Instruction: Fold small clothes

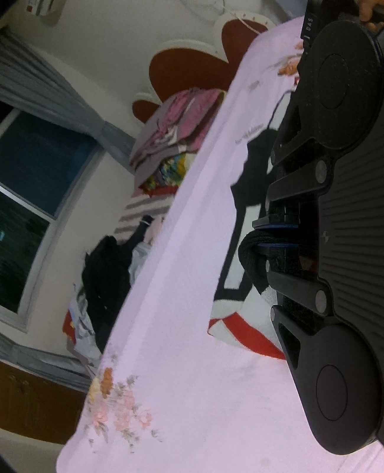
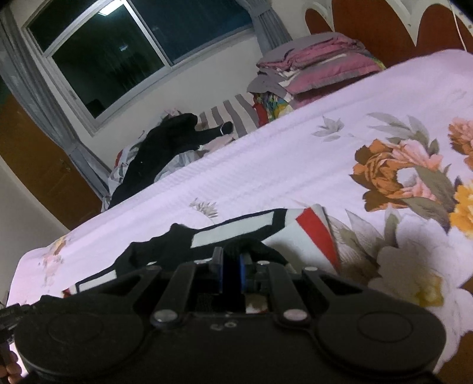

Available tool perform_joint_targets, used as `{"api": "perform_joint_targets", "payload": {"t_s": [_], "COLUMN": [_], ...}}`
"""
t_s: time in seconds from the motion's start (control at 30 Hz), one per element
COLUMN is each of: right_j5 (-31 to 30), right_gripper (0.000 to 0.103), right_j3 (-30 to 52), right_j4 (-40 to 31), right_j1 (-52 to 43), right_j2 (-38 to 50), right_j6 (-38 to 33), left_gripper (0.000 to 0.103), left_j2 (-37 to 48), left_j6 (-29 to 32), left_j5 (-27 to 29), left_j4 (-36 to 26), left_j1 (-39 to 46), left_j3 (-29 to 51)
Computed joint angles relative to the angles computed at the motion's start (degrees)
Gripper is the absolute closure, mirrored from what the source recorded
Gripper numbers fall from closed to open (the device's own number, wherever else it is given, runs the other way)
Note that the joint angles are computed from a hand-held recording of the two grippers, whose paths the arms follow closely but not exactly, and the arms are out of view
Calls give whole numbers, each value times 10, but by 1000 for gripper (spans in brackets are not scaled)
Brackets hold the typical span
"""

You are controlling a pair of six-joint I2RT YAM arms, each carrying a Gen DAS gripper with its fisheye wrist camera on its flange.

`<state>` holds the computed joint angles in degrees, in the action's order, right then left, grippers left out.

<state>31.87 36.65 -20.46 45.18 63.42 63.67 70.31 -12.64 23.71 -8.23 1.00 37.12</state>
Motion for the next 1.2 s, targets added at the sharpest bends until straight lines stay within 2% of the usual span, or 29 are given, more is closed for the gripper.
{"api": "perform_joint_targets", "payload": {"t_s": [0.17,0.33,0.4,0.43,0.47,0.5,0.53,0.67,0.77,0.93,0.97,1.1,1.17,1.2], "right_j5": [-58,-62,-45,-38,-25,-13,-15,-16,-45,-71,-76,-80,-72,-69], "right_gripper": [92,87,82,76,66,62,59,58,57,57,56,56,65,69], "right_j3": [-19,-20,-16,-14,-8,-6,-8,-8,-16,-20,-17,-3,11,18], "right_j4": [55,75,74,71,62,57,59,52,57,70,72,74,67,63], "right_j1": [-50,-66,-66,-67,-65,-65,-70,-76,-84,-90,-92,-92,-87,-83], "right_j2": [31,45,43,40,39,33,26,11,15,40,49,79,95,102], "right_j6": [-13,-28,-42,-51,-56,-63,-74,-102,-112,-114,-118,-144,-158,-165], "left_gripper": [94,94,86,66,35,24,20,20,20,21,28,41,60,65], "left_j2": [73,104,103,95,80,61,47,50,53,66,71,81,80,79], "left_j6": [-20,-23,-31,-31,-36,-42,-41,13,55,74,77,86,93,96], "left_j5": [-24,-20,-14,-15,-34,-56,-65,-61,-76,-106,-111,-132,-146,-153], "left_j4": [7,0,-8,-2,12,32,49,26,15,21,19,28,32,33], "left_j1": [-16,-18,-16,-13,-15,-17,-17,-14,-30,-52,-54,-65,-68,-71], "left_j3": [26,48,55,52,45,33,24,40,33,18,18,14,9,9]}}
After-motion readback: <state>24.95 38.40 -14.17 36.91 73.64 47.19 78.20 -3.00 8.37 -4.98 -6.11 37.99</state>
